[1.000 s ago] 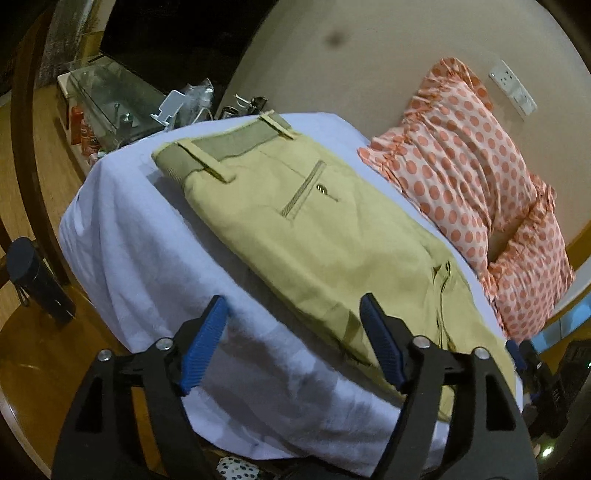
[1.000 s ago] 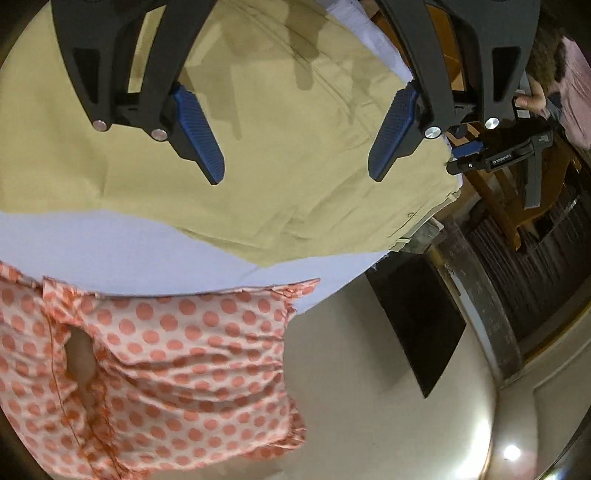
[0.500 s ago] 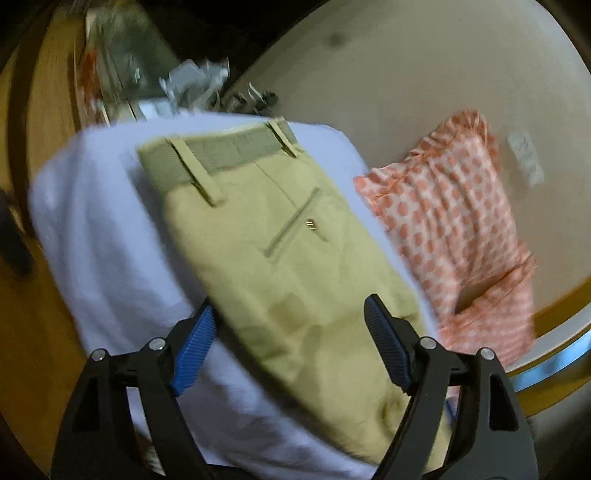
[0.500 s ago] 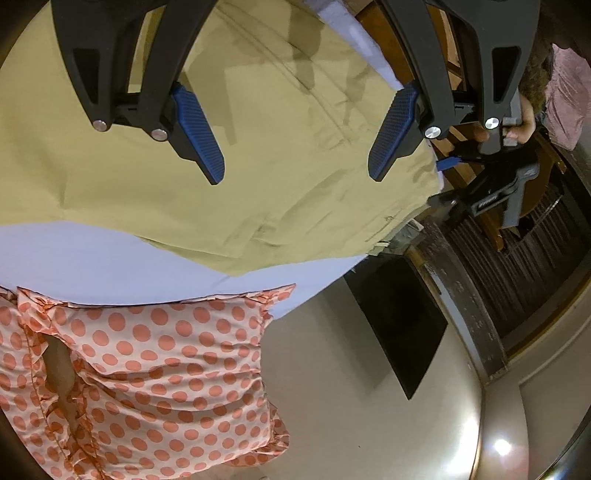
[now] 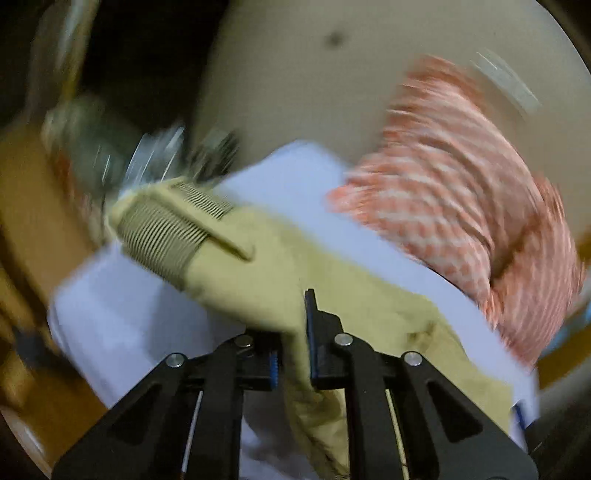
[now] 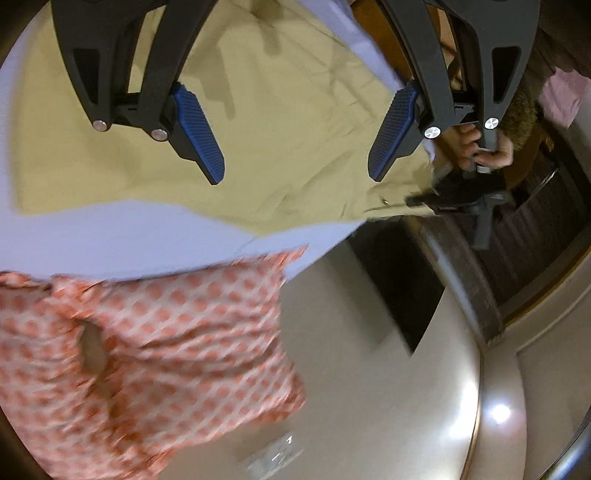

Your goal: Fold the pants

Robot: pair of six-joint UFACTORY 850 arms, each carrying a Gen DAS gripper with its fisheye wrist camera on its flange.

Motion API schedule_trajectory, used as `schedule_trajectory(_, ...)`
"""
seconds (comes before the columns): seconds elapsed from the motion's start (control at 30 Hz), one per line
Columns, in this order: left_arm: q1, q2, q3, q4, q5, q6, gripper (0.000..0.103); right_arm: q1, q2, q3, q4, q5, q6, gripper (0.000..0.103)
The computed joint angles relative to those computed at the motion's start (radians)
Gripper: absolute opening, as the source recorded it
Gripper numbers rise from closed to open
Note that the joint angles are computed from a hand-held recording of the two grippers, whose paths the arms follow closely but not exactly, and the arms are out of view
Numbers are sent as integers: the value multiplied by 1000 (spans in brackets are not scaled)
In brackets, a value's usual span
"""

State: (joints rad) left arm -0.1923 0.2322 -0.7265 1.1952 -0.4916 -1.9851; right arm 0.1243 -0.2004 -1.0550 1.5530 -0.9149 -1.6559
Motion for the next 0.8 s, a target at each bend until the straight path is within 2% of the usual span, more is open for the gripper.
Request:
schedule_trajectory(0.07,-108,-90,-130,21,-100,120,11,-44,19,7,40,8,-15,82)
schedule_trajectory(0.13,-217,-188,-250,76,-139,221,12,-99,45,18,99,31,-32,82)
schedule_trajectory(0.2,-299,-271,-331,138,-114,282,14,-152,67,26,156,59,-48,82)
schedule_trajectory(0.3,-421,-426,-436,181,-29,413,15,-209,73,23,190,93,-39,82)
schedule_trajectory(0.37,-463,-498,-469,131,16,530,14,-242,61,9,180,110,8,82)
schedule_trajectory(0.43,-500,-582,-502,29,17,694,13,-259,31,-21,112,108,87,82)
schedule_trajectory(0.47,-506,-599,-505,16,25,721,15,-258,10,-42,58,110,135,82)
schedule_trajectory(0.5,-521,-613,-501,45,3,706,17,-254,-2,-55,20,116,166,82)
schedule_trajectory(0.57,-565,-621,-479,149,-97,654,21,-236,-46,-98,-102,127,256,80)
schedule_trajectory(0.6,-576,-611,-467,156,-114,654,23,-227,-57,-108,-139,131,287,76)
schedule_trajectory(0.67,-577,-549,-420,140,-63,658,31,-211,-98,-146,-244,122,380,69)
schedule_trajectory(0.7,-569,-508,-387,127,-31,654,40,-205,-117,-164,-287,130,421,68)
schedule_trajectory(0.73,-552,-458,-350,96,16,642,45,-198,-134,-177,-338,147,468,67)
schedule_trajectory(0.8,-516,-394,-297,108,58,545,57,-193,-168,-204,-424,127,547,56)
